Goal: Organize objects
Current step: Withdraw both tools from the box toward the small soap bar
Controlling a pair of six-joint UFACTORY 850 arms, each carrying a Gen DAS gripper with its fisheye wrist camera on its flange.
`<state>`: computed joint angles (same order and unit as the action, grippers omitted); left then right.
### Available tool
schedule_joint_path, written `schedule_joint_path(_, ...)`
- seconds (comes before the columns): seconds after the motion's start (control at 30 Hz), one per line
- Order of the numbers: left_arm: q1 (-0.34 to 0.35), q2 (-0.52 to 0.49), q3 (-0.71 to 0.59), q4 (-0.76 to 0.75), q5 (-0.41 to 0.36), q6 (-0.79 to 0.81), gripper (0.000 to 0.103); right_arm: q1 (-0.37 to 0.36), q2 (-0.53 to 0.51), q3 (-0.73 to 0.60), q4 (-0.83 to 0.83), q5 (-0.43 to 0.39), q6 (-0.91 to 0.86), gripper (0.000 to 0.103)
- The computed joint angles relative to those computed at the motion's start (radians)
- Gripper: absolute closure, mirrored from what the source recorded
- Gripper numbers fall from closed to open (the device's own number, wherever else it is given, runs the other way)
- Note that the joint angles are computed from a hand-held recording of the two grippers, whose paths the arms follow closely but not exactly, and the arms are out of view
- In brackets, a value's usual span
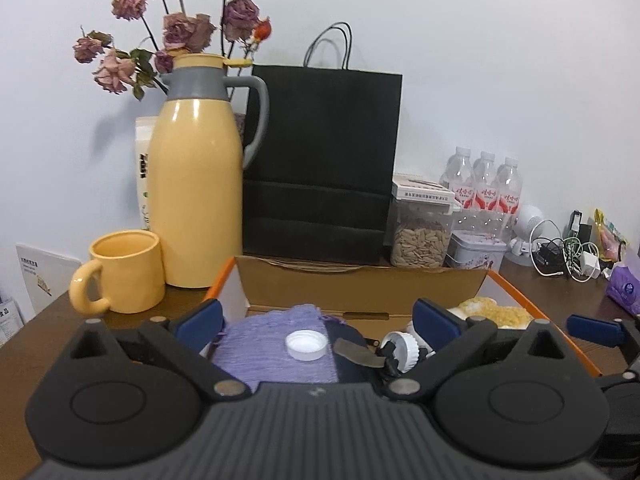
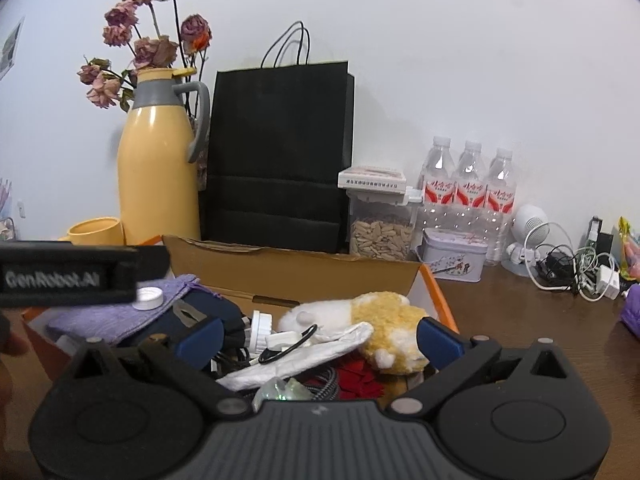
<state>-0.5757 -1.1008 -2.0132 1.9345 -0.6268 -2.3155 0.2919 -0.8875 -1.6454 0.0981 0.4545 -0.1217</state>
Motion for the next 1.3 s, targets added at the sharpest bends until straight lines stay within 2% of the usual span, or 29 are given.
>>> schedule_joint_path(0.17,-0.006,0.078,0.146,0.090,-0.050,-0.123,0.000,-0.009,0.055,0.096,-0.028,0.059,0.016,0.000)
schedule_joint_path(0.23,-0.006,0.103,0.192,0.115,-0.048,-0.149,0.000,-0.014,0.073,0.129,-0.043,0.072,0.029,0.000)
schedule_joint_path(0.37,-0.016,0.126,0.255,0.134,-0.027,-0.138,0.000,-0.017,0.101,0.184,-0.068,0.073,0.043,0.000)
schedule_joint_path(0.5,-0.028,0.125,0.268,0.105,0.022,-0.058,0.000,-0.013,0.125,0.236,-0.063,0.059,0.015,0.000)
schedule_joint_path(0.7,-0.036,0.084,0.206,-0.071,0.105,0.147,0.000,-0.021,0.146,0.282,-0.040,0.029,0.003,0.000)
schedule_joint_path(0.87,-0.034,0.049,0.148,-0.250,0.172,0.322,0.000,-0.027,0.135,0.264,-0.014,-0.009,0.015,0.000)
schedule_joint_path(1.0,-0.033,0.009,0.076,-0.445,0.173,0.482,0.000,-0.024,0.126,0.251,0.038,-0.031,-0.028,0.000)
schedule_joint_path(1.17,-0.034,-0.042,-0.015,-0.610,0.144,0.620,0.000,-0.026,0.125,0.248,0.052,-0.033,-0.027,0.000)
schedule_joint_path(1.3,-0.038,-0.070,-0.065,-0.660,0.124,0.653,0.000,-0.026,0.126,0.250,0.037,-0.032,-0.018,0.000)
